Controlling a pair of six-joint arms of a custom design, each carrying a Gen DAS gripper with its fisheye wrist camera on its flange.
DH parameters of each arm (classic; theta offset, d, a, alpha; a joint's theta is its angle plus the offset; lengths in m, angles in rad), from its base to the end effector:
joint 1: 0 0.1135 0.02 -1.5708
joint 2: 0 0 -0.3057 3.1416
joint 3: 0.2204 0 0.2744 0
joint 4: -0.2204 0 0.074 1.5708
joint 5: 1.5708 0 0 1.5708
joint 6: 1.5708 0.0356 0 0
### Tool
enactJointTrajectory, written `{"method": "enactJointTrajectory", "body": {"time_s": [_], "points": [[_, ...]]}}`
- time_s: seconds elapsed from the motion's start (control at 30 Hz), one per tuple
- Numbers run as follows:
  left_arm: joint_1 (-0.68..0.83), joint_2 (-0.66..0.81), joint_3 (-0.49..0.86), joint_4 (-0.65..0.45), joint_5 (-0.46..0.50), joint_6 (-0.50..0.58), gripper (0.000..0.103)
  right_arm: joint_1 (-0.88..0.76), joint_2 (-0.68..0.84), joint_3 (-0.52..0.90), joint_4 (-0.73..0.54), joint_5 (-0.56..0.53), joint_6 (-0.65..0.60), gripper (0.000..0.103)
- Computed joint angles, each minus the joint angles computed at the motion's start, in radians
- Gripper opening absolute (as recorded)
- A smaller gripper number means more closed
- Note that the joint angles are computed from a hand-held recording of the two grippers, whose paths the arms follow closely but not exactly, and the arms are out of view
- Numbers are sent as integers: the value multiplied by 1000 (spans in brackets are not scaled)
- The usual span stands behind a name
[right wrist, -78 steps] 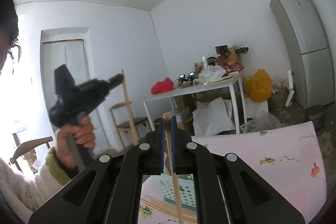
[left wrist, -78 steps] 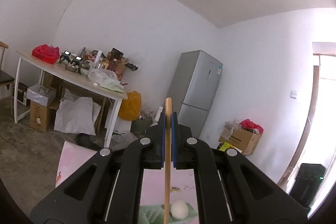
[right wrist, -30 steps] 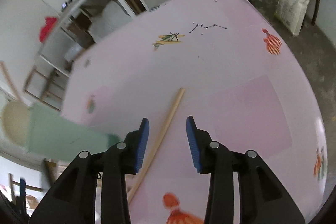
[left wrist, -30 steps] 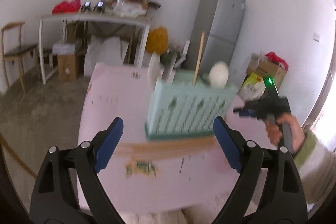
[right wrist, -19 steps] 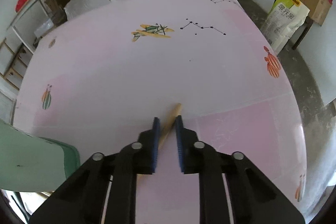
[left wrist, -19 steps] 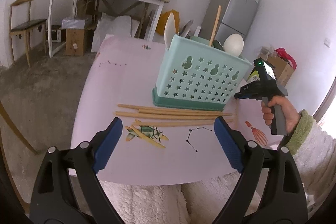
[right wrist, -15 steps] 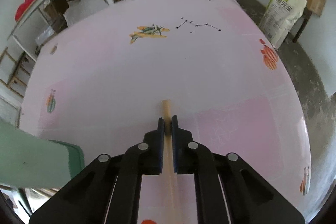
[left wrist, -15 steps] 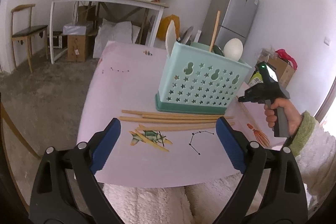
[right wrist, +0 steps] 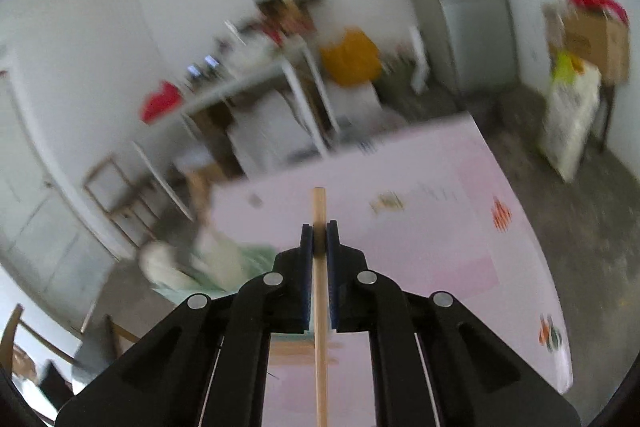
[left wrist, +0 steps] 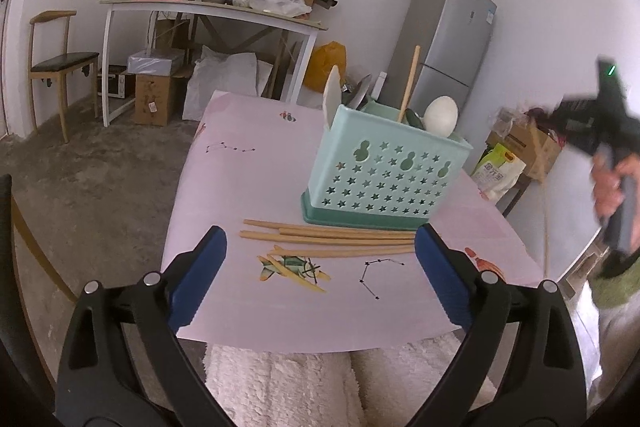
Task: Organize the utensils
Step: 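Lower the chopstick into the green holder and open the right gripper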
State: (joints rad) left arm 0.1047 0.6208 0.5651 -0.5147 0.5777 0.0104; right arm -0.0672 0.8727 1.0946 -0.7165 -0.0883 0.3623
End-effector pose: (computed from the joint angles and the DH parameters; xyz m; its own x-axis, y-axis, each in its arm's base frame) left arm 0.1307 -0.0058 0.2803 -0.5331 -0.0473 -0.8447 0.3752 0.8817 -0.2861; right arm 0.1677 -0.0081 0.4132 -0.4466 0.3839 -0.8082 0.1580 0.9229 0.3511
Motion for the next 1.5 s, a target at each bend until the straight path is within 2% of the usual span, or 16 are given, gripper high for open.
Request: {"method": "enactJointTrajectory", "body": {"time_s": [0.2,0.3,0.43,0.5,0.73,0.87,1.07,1.23,1.3,1.33,1.37,1.5], "points": [[-29,-24,0,-13,-42,-26,93,156,21,108,175,3,7,7],[-21,-29,2,-23,-43,-36,94,253,93,130,315,30,-5,7],[-26,-25,-3,-16,-70,-40,94,306,198,138,476,19,-8,7],[-25,-17,-4,-10,-77,-41,94,346,257,153,531,72,-46,7],[-10,35,-15,35,-87,-31,94,372,433,153,699,121,-112,7],[-27,73,-19,64,-116,-25,94,413,492,123,789,200,-227,7],[-37,98,-28,94,-120,-19,94,435,529,73,799,210,-315,7],[-37,79,-31,86,-109,6,94,415,481,12,734,172,-319,8],[-32,76,-29,79,-89,15,94,404,438,-14,704,167,-312,18],[-28,76,-28,76,-77,16,94,397,401,-35,693,170,-303,31],[-28,74,-28,73,-71,16,94,391,373,-51,688,170,-298,40],[-35,60,-25,63,-50,14,94,349,239,-103,648,139,-264,45]]}}
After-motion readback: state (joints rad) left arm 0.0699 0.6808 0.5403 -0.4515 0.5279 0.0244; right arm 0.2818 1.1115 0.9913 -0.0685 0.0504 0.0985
